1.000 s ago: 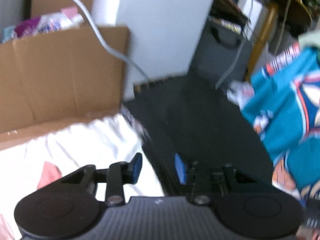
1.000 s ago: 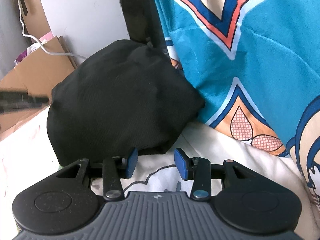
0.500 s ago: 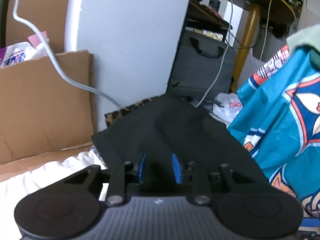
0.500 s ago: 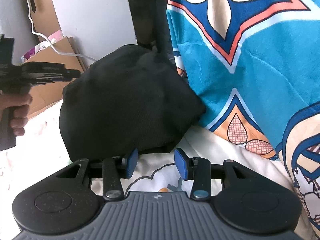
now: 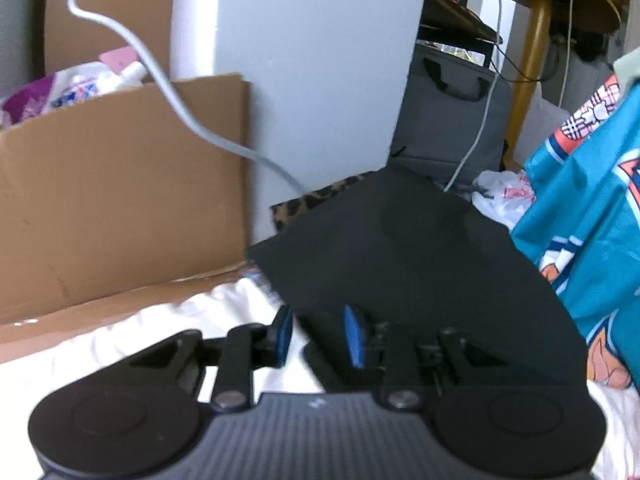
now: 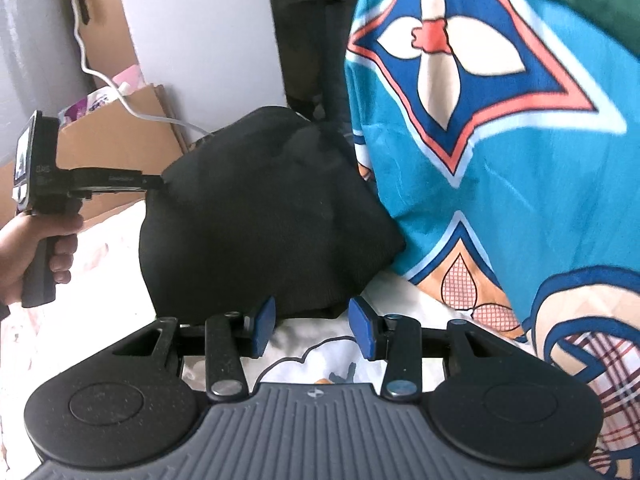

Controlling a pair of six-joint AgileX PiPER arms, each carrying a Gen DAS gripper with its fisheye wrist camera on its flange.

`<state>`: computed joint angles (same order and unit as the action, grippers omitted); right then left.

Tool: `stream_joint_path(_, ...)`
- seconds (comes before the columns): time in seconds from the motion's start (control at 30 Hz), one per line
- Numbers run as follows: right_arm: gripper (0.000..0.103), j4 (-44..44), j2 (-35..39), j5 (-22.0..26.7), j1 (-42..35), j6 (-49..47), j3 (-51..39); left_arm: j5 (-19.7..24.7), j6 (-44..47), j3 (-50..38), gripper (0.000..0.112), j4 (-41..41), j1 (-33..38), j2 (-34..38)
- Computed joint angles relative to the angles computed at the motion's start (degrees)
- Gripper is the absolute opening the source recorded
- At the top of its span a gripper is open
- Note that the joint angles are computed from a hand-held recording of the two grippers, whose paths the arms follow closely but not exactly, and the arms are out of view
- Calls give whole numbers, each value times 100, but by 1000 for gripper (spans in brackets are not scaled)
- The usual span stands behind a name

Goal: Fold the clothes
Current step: 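Open both tools and release the black shorts bundle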

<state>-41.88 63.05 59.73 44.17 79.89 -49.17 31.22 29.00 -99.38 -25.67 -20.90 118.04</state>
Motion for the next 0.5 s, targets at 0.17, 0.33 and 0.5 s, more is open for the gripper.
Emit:
stream_joint_path(0.17, 48, 58, -73, 266, 211, -106, -212, 229, 392, 607, 38, -149, 458, -763)
stream_joint_path(0.33, 49, 203, -54, 472, 349, -424, -543, 591, 514, 1254, 63, -73, 1007, -1727)
stream_joint_path(0.5, 62, 222, -177, 782, 728, -640, -859, 1045, 549, 1737, 84, -19, 1636, -2654)
